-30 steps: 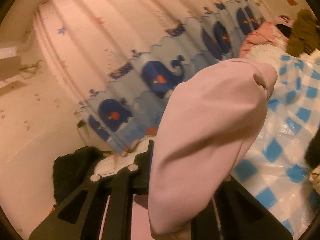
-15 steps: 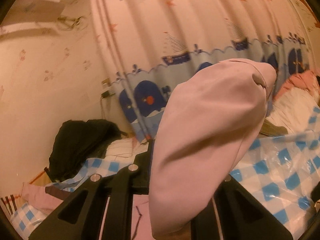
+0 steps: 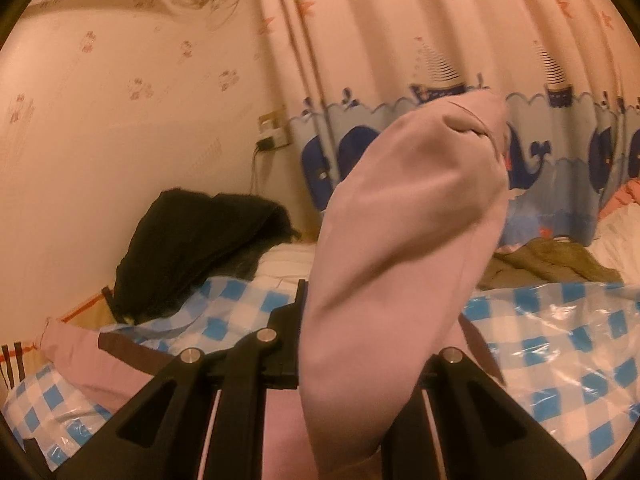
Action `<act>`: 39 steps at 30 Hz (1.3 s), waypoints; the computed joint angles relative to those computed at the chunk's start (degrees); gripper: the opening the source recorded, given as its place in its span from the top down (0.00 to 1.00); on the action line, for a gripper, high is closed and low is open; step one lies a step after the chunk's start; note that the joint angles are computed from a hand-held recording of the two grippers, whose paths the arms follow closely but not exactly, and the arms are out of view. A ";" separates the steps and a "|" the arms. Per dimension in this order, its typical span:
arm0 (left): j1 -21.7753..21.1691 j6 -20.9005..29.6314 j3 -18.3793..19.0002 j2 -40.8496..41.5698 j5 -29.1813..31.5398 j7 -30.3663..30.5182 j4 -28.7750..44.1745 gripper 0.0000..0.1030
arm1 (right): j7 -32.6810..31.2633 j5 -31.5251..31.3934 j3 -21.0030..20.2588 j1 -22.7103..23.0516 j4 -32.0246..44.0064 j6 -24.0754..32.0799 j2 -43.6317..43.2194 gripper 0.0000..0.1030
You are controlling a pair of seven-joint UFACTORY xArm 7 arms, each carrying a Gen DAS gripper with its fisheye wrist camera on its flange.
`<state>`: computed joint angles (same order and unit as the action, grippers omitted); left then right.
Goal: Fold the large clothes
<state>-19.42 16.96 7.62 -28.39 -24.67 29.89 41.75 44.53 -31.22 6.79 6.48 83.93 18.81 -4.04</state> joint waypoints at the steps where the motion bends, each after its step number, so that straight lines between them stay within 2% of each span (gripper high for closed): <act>1: 0.06 0.23 0.50 0.40 -0.31 -0.08 0.67 0.09 | 0.88 -0.97 0.63 0.33 0.68 0.12 1.27 0.87; 7: 1.61 -0.11 2.04 2.38 -2.11 -0.96 3.27 0.09 | 1.88 -3.72 0.19 5.35 4.30 1.78 7.57 0.87; 13: 3.78 2.00 2.29 4.25 -4.09 -2.07 4.71 0.09 | 0.39 -6.94 -1.95 12.88 9.77 7.21 15.60 0.87; 23: 3.76 2.61 2.33 3.60 -6.64 1.31 3.72 0.09 | -8.04 -10.09 -6.22 23.47 19.96 20.79 28.17 0.87; 28: 4.06 3.62 2.62 4.00 -7.99 2.10 3.83 0.09 | -10.29 -10.02 -7.45 25.88 21.67 22.86 31.12 0.86; 30: 4.25 3.85 2.56 4.19 -8.42 2.45 3.87 0.09 | -13.28 -9.33 -7.21 26.53 22.49 24.37 32.33 0.84; 31: 4.39 3.91 2.48 4.21 -8.58 2.57 3.82 0.09 | -15.49 -8.16 -7.28 26.86 22.82 24.92 32.75 0.76; 32: 4.48 4.08 2.45 4.22 -8.73 2.74 3.79 0.09 | -20.10 -5.37 -4.96 25.58 23.59 26.92 33.57 0.55; 34: 4.76 4.43 2.28 4.43 -8.92 2.87 3.88 0.09 | -23.95 -3.55 -5.02 26.41 23.31 29.10 33.39 0.47; 36: 4.94 4.88 2.23 4.61 -9.25 3.01 4.09 0.09 | -26.05 -0.54 -3.90 25.61 20.14 27.93 30.48 0.38; 37: 4.98 5.13 2.30 4.70 -9.59 3.10 4.23 0.09 | -27.35 3.61 -3.52 24.72 16.94 24.77 27.95 0.29; 38: 5.11 5.26 2.29 4.77 -9.87 3.10 4.34 0.09 | -28.02 8.09 -0.77 21.43 11.70 19.22 23.81 0.24; 39: 5.40 5.49 2.14 4.83 -9.92 2.87 4.49 0.09 | -27.56 10.54 -0.37 20.41 8.13 15.68 20.85 0.21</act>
